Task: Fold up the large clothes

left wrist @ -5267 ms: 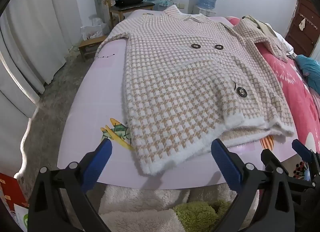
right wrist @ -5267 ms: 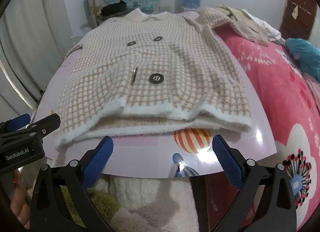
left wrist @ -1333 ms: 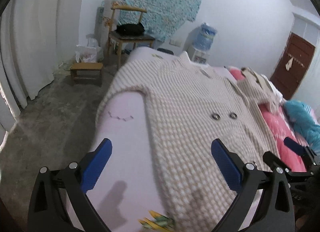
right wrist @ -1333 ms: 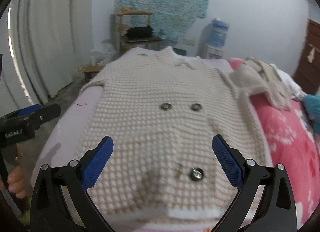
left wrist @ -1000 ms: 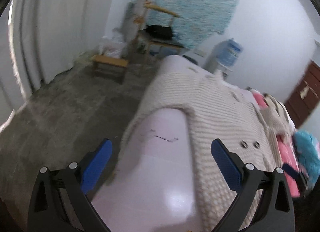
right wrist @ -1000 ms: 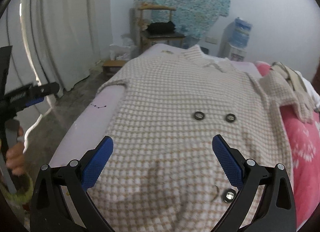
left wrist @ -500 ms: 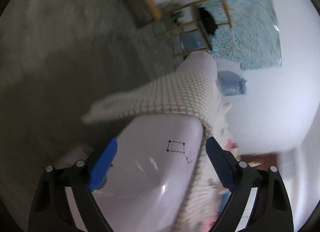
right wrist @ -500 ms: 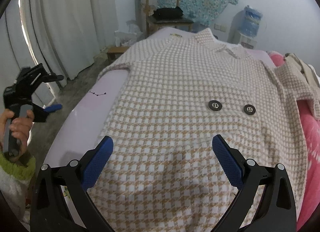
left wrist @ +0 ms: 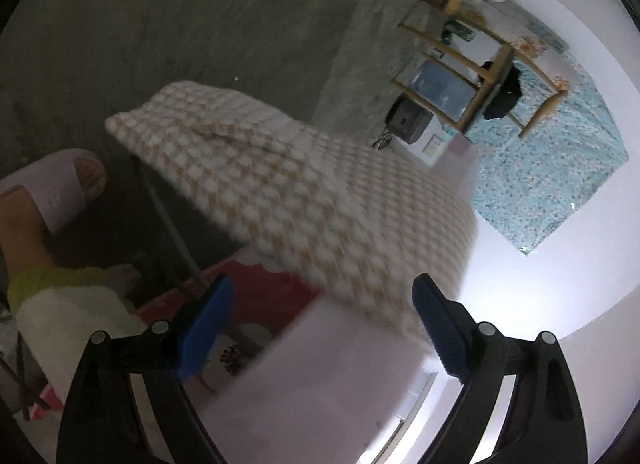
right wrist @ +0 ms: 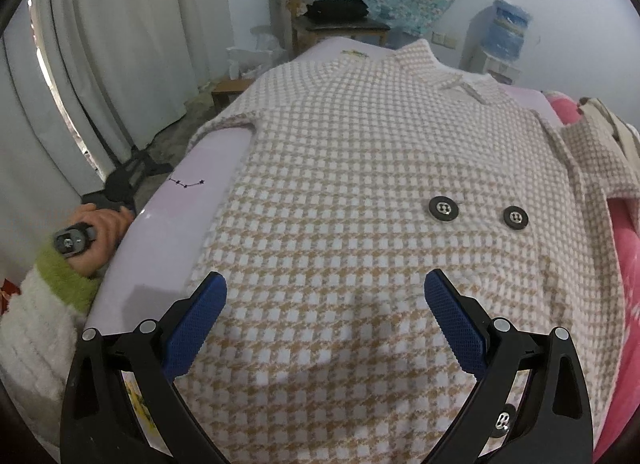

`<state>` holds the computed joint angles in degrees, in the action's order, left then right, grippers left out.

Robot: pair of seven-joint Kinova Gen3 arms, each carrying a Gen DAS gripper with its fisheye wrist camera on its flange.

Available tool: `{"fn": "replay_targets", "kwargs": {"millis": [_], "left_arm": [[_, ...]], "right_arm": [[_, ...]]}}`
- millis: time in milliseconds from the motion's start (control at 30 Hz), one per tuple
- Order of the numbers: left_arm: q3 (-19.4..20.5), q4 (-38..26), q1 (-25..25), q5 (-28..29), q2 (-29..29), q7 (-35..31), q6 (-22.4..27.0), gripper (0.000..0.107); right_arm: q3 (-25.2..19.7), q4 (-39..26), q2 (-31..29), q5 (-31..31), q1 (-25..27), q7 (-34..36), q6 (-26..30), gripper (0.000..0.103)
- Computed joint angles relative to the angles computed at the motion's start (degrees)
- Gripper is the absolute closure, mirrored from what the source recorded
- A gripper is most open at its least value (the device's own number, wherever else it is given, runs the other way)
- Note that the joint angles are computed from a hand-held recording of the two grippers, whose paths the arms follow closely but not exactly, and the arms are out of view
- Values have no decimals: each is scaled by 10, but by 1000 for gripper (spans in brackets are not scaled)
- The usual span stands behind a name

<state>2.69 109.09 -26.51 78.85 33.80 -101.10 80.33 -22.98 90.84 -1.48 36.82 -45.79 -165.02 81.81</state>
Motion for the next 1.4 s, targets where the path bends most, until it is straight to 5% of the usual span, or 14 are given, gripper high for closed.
{"fn": "replay_targets", "kwargs": {"millis": [267, 333, 500, 700, 867, 1033, 1167, 1267, 1333, 1400], "left_arm": [[9, -26, 19, 15, 44, 35, -29, 19], [10, -40, 23, 6, 44, 47, -48, 28], [86, -74, -21, -52, 41, 84, -114, 76], [-21, -186, 70, -183, -65, 137, -147, 98], [-68, -294, 150, -300, -182, 132, -204, 99], [40, -419, 162, -344, -242, 59, -188, 99], [70, -473, 247, -377, -251, 9, -147, 98], [91, -445, 314, -407, -258, -24, -132, 95], [103, -412, 345, -435, -261, -33, -137, 79], [90, -366, 397, -482, -264, -16, -152, 42]], "right_arm": [[3, 6, -7, -2, 10, -5, 5, 8], [1, 7, -10, 0, 13, -8, 7, 8], [-5, 15, -20, 7, 17, -15, 15, 8], [-16, 28, -38, 9, 29, -31, 17, 8], [-26, 38, -52, 13, 42, -42, 16, 8], [-47, 40, -65, 29, 50, -63, 43, 8], [-66, 40, -78, 41, 58, -84, 80, 8], [-82, 45, -94, 44, 65, -106, 114, 8], [-87, 53, -109, 36, 74, -114, 126, 8], [-90, 65, -127, 19, 87, -122, 130, 8]]}}
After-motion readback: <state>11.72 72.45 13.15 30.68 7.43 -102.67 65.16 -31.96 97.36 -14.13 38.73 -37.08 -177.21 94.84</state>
